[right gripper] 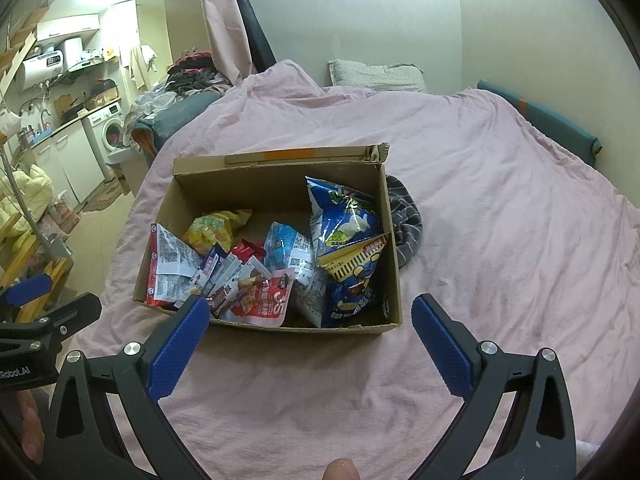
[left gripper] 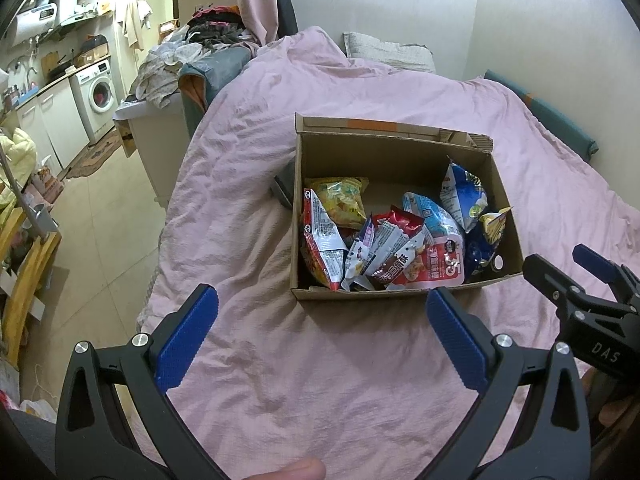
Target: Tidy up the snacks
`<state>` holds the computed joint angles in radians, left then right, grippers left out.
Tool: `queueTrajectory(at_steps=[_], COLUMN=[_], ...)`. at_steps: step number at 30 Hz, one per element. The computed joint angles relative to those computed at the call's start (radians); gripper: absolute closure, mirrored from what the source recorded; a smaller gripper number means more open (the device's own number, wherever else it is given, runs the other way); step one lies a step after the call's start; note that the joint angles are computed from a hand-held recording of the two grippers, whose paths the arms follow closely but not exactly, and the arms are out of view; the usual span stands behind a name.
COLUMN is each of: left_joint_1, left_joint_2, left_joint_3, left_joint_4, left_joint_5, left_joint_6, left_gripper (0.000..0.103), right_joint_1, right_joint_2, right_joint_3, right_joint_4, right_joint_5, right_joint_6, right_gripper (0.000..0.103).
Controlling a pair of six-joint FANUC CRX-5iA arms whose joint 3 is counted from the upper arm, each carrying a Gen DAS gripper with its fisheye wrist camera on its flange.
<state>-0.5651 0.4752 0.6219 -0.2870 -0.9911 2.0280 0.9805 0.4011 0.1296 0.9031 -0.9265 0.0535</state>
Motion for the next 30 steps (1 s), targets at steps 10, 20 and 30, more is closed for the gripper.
queueTrajectory(at_steps=[10,20,30], left_joint_1=[0.000,0.001,-0.008], left_joint_2=[0.000,-0.002,0.009], left_joint_3=[0.000,-0.003,0.015], left_joint_4=[-0.003,-0.004,-0.022], left_joint_5=[0.001,0.005,-0.007], left_joint_6=[0.007,0.006,0.024], left_gripper=[0.000,0.000,0.000], right_joint_1=[-0.002,-0.002,0.001], right_joint_2=[0.001,0.001,-0.005], right_joint_3=[0.004,0.005,0.002], right_joint_4=[-0.006,-0.008,-0.003], right_joint_5=[-0.001,-0.001,0.001], right_joint_6=[0.016,0.016,0.010], right_gripper=[0.000,0.000,0.000])
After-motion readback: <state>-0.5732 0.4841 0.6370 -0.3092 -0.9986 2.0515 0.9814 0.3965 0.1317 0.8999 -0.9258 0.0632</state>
